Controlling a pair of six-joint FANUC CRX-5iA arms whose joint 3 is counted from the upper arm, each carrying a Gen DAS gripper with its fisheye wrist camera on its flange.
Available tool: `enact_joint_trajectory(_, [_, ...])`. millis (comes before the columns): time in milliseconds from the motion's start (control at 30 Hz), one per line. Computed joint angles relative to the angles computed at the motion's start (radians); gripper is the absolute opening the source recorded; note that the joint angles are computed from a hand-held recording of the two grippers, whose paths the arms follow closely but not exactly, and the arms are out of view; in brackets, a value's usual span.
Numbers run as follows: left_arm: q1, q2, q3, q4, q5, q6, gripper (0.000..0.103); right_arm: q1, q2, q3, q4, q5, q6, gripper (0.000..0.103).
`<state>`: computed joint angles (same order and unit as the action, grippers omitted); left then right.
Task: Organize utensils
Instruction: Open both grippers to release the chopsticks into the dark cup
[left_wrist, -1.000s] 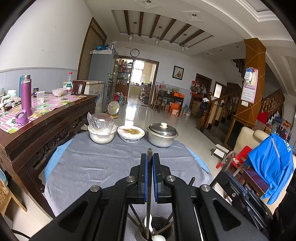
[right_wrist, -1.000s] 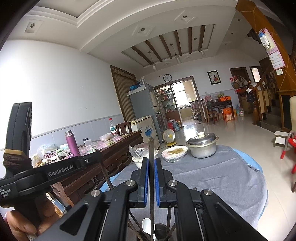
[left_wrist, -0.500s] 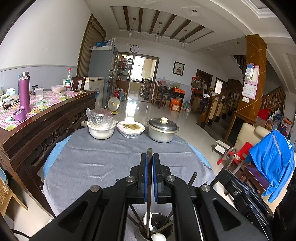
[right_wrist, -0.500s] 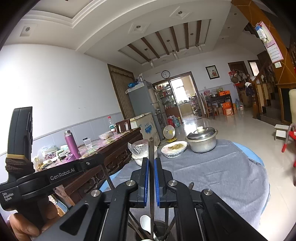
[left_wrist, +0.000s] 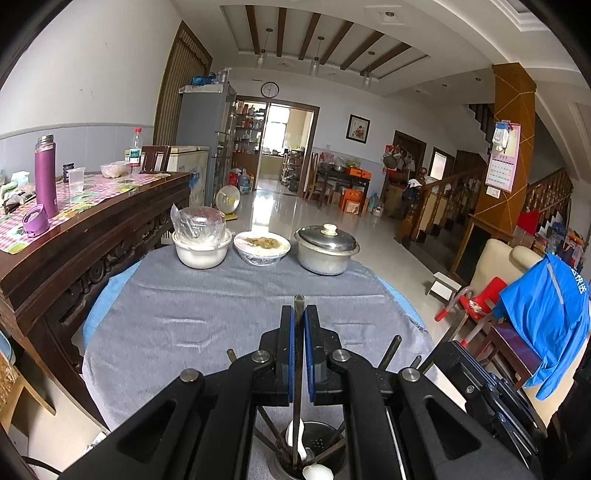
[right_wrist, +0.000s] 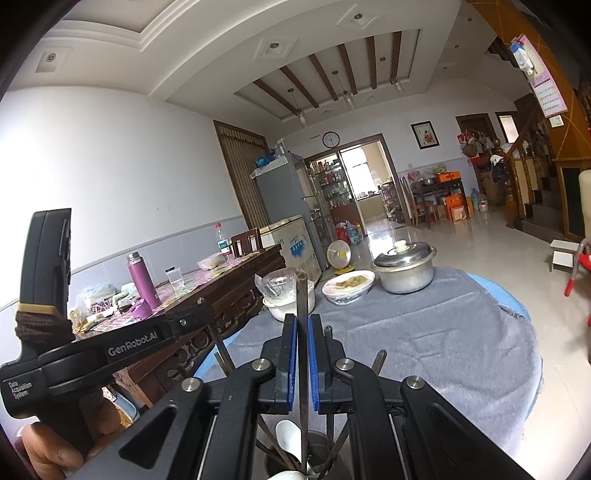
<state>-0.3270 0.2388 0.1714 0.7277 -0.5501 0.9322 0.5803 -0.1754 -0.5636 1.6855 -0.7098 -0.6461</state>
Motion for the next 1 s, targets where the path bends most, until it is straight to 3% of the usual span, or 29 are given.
enact_joint_trajectory(433, [0.005,0.027,0.033,-0.048,-0.030,0.047,0.005,-0.012,0.005,-0.004,-0.032,0.037,0.013,0.007])
enact_joint_trajectory(1000, [0.015,0.027,0.038,-0.086,-0.053,0.085,0.005,0.041,0.022,0.012,-0.108,0.019,0.102,0.007])
